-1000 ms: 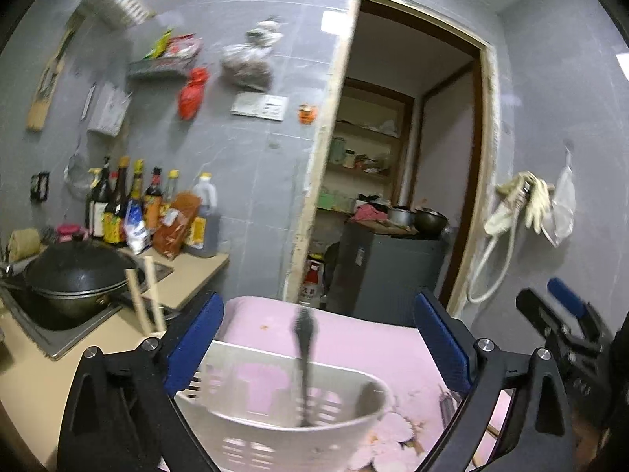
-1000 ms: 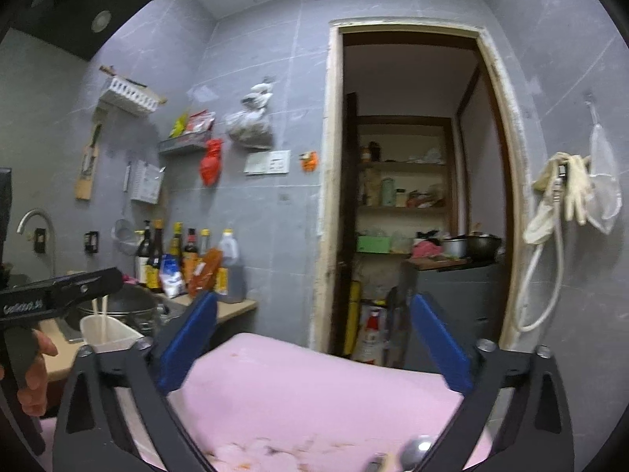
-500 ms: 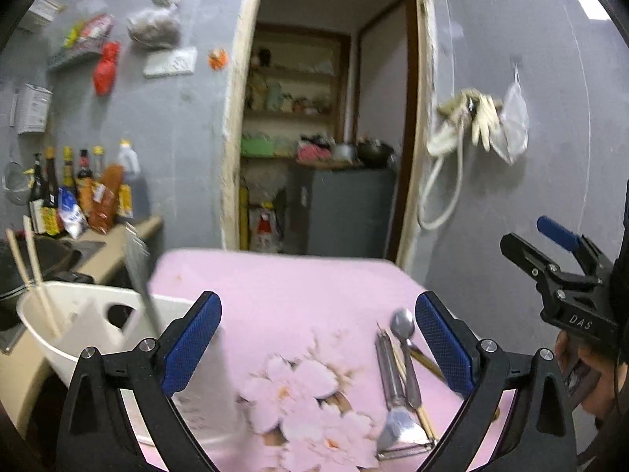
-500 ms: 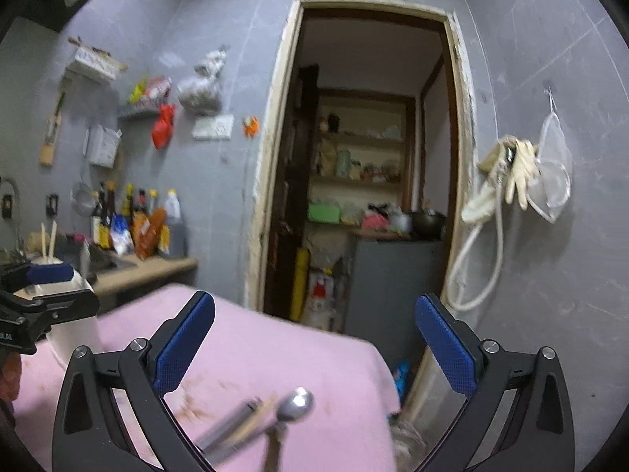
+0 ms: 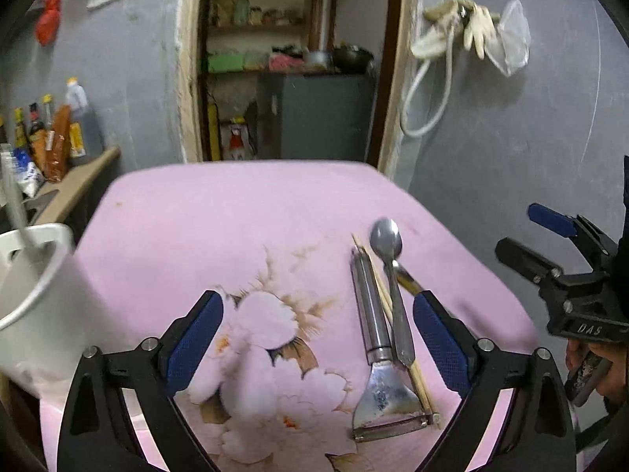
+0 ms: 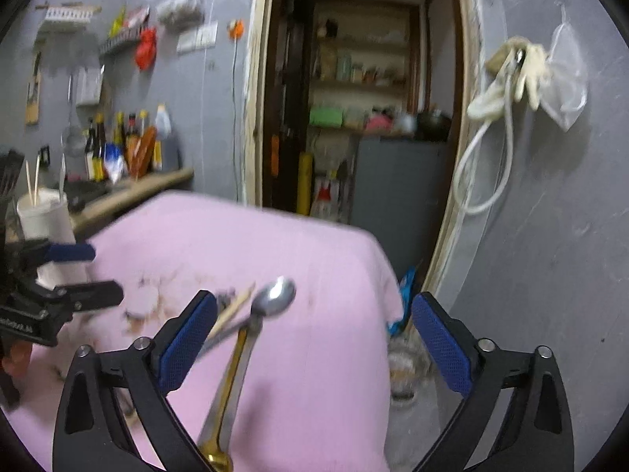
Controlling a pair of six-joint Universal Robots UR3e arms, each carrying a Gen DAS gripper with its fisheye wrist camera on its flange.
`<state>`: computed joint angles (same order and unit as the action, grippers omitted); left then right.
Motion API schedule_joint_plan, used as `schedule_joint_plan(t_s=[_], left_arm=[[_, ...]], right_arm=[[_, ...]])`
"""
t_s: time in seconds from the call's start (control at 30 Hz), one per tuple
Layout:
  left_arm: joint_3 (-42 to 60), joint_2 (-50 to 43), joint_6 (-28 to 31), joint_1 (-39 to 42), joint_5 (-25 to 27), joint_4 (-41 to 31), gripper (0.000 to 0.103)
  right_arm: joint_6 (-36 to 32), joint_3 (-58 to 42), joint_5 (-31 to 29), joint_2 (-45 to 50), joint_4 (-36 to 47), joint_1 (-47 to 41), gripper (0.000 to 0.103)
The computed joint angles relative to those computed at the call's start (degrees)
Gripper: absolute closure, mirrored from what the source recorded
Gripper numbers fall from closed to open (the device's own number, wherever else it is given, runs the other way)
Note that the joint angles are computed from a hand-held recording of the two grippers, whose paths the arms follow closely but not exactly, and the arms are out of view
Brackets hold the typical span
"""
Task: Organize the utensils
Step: 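Move both open tools back down to the remaining utensils on the table, then grasp the silver peeler handle with the left tool while the right tool grasps the long gold spoon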
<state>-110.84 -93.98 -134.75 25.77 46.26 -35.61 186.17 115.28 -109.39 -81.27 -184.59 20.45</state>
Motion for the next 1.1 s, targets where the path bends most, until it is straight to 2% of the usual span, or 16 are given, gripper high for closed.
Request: schedule_joint_plan(t_s=[0.2, 0.33, 0.5, 0.67, 0.77, 0.83, 0.87, 0.97, 1.1], left_arm=[[6.7, -5.1, 1.1, -4.1, 4.2, -8.0, 0.041], [13.4, -9.5, 0.0, -6.3, 5.9, -14.8, 0.055], [20.9, -14.8, -2.1, -8.0, 6.7, -21.5, 0.061], [24.6, -16.8, -2.7, -9.1, 7.7, -23.5, 0.068], [26.8, -17.4, -2.5, -9.4, 7.7, -26.1, 0.078], [26.9, -17.4, -2.7, -10.0, 7.6, -26.2, 0.087], [26.5, -17.2, -2.7, -10.0, 7.8, -25.8, 0.087], [26.2, -17.6, -3.4, -10.3, 7.9, -24.5, 0.087], [26.0, -17.3, -4.0, -9.3, 8.2, -25.0, 0.087]], right_arm=[[-1.1, 0.7, 6.2, -2.3, 9.8, -1.6, 0.032], [-1.9, 0.3, 9.8, -3.1, 14.3, -2.3, 0.041], [-2.9, -2.5, 12.6, -1.3, 19.3, -2.6, 0.047], [-4.0, -4.9, 13.5, 0.4, 22.5, -2.7, 0.055], [-4.1, -5.5, 13.0, 1.1, 22.6, -2.5, 0.059], [-3.9, -5.5, 12.9, 1.2, 22.6, -2.7, 0.067], [-3.5, -5.5, 12.4, 1.2, 22.7, -2.7, 0.072], [-3.2, -4.7, 13.4, 0.5, 22.4, -3.4, 0.074], [-3.5, -6.0, 11.3, 1.4, 23.0, -2.4, 0.08]])
